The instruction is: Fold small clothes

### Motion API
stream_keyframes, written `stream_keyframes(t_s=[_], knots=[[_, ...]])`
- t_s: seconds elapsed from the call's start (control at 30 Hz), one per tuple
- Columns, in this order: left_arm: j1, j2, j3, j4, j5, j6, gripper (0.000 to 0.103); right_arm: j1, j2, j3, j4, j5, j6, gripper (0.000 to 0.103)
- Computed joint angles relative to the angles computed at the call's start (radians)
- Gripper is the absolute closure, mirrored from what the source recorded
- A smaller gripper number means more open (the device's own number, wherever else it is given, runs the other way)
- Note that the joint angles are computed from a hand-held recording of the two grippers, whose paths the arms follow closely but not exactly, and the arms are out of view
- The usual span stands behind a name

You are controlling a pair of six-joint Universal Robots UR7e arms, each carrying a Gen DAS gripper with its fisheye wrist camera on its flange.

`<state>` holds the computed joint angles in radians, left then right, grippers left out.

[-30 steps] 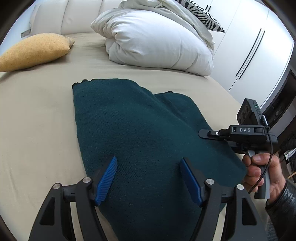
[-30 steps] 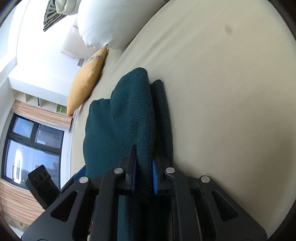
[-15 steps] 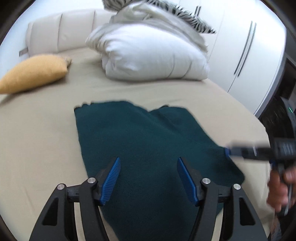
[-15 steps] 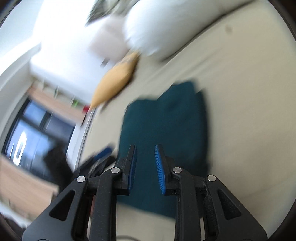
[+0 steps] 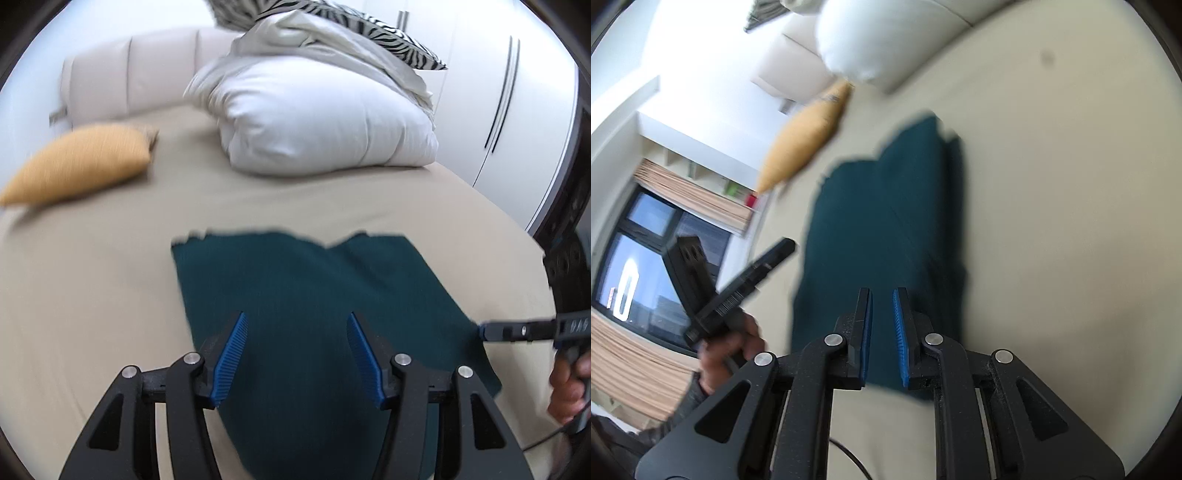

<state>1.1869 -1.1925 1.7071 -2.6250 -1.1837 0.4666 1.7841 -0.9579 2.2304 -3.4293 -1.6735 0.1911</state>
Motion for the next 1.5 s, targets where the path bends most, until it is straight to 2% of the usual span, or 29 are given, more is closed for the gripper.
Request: stream_keyframes(t_s=[0.13,0.2,0.27,0.3,0.33,0.4,0.43,0.57,0.6,0.63,0.7,0.77,0.83,0.9,0.93,0.97,1.03,1.1,1.17,1.23,1.3,1.33,1.4,1.47,1.5], knots=[[-0.001,0.099,-0.099,0.017,0.053,0.01,0.043,-0.003,0.056,-0.176,0.154,0.038,-0.021,0.086],[0.033,0.17,-0.205,0.169,0.064,-0.092,0.043,-0.024,0.107,-0.276,0.227,0.058,0.002,0.086],[0.084,0.208,-0.273,0.256,-0.013,-0.179,0.04,-0.043,0.164,-0.392,0.296,0.034,0.028,0.087],[0.104,0.206,-0.275,0.236,-0.063,-0.178,0.04,-0.056,0.189,-0.431,0.302,-0.006,0.055,0.089],[0.108,0.204,-0.265,0.217,-0.07,-0.159,0.04,-0.069,0.2,-0.457,0.312,-0.008,0.071,0.092],[0.1,0.206,-0.256,0.203,-0.043,-0.114,0.04,-0.118,0.21,-0.453,0.264,0.064,0.105,0.1],[0.101,0.208,-0.261,0.208,-0.045,-0.122,0.04,-0.128,0.21,-0.443,0.234,0.07,0.102,0.103],[0.114,0.204,-0.268,0.22,-0.085,-0.13,0.04,-0.155,0.203,-0.381,0.102,0.107,0.078,0.103],[0.122,0.199,-0.276,0.238,-0.108,-0.146,0.04,-0.155,0.189,-0.353,0.068,0.094,0.081,0.103],[0.127,0.191,-0.278,0.249,-0.126,-0.163,0.04,-0.143,0.172,-0.325,0.032,0.05,0.079,0.095],[0.121,0.16,-0.257,0.253,-0.133,-0.205,0.041,-0.1,0.137,-0.278,-0.011,-0.054,0.066,0.092],[0.103,0.12,-0.203,0.211,-0.101,-0.211,0.042,-0.07,0.11,-0.242,-0.044,-0.041,0.025,0.092],[0.089,0.081,-0.148,0.17,-0.079,-0.201,0.042,-0.043,0.078,-0.195,-0.064,0.028,-0.024,0.091],[0.074,0.038,-0.087,0.135,-0.058,-0.178,0.042,-0.024,0.073,-0.167,-0.045,0.101,-0.072,0.074],[0.068,0.022,-0.063,0.125,-0.051,-0.168,0.041,-0.012,0.075,-0.157,-0.018,0.09,-0.083,0.052],[0.062,0.006,-0.038,0.113,-0.042,-0.156,0.041,0.002,0.09,-0.159,0.012,0.05,-0.09,0.042],[0.058,-0.023,0.003,0.116,-0.021,-0.136,0.041,0.004,0.129,-0.143,0.026,-0.028,-0.103,0.048],[0.064,-0.059,0.039,0.11,-0.02,-0.133,0.04,-0.022,0.138,-0.084,-0.095,0.015,-0.143,0.049],[0.077,-0.086,0.049,0.129,-0.039,-0.153,0.04,-0.017,0.117,-0.048,-0.126,-0.006,-0.099,0.048],[0.088,-0.114,0.069,0.101,-0.033,-0.181,0.037,0.013,0.093,-0.032,-0.127,-0.071,-0.069,0.048],[0.111,-0.119,0.053,0.115,-0.07,-0.237,0.028,0.048,0.078,-0.028,-0.146,-0.14,-0.078,0.036],[0.118,-0.119,0.043,0.135,-0.083,-0.264,0.028,0.058,0.069,-0.026,-0.155,-0.174,-0.076,0.024],[0.133,-0.108,0.009,0.206,-0.137,-0.311,0.027,0.065,0.057,-0.04,-0.148,-0.212,-0.054,0.023],[0.149,-0.09,-0.024,0.267,-0.199,-0.345,0.025,0.043,0.031,-0.058,-0.094,-0.188,-0.039,0.023],[0.158,-0.069,-0.055,0.318,-0.23,-0.373,0.025,0.026,0.034,-0.088,-0.029,-0.179,-0.018,0.023]])
